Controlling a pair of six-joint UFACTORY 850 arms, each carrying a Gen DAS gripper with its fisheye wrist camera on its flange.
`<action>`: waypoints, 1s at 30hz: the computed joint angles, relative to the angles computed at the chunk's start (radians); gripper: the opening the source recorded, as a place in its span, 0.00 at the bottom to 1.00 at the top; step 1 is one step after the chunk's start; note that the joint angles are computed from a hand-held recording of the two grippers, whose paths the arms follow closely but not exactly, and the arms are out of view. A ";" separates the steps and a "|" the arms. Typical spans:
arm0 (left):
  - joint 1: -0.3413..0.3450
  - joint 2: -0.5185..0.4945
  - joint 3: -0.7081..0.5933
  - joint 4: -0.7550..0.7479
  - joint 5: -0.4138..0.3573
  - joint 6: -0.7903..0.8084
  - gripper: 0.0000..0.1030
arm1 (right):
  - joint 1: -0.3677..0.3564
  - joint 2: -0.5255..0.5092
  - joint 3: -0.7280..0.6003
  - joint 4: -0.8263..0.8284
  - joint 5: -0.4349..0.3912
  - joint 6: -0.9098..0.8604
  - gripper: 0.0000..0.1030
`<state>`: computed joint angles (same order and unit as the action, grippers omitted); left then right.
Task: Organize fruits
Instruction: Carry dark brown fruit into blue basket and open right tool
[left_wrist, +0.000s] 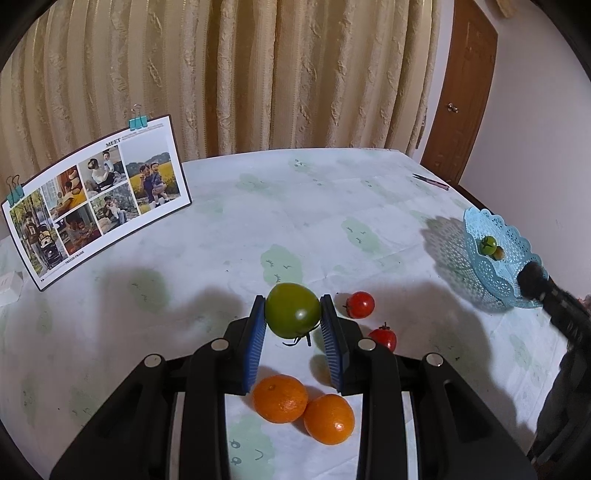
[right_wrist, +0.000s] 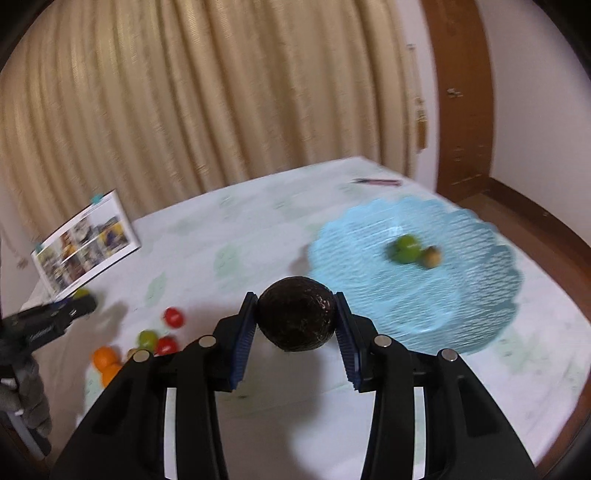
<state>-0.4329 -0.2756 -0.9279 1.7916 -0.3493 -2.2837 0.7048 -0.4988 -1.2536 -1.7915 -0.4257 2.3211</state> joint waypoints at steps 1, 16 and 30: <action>-0.002 -0.001 -0.001 -0.001 -0.001 0.003 0.29 | -0.009 0.008 0.010 0.009 -0.007 0.001 0.42; -0.026 -0.016 -0.026 -0.070 -0.009 0.078 0.29 | -0.076 0.044 0.094 0.011 -0.047 0.118 0.62; -0.083 -0.067 -0.118 -0.153 -0.011 0.179 0.29 | -0.065 0.111 0.209 -0.138 -0.141 0.334 0.62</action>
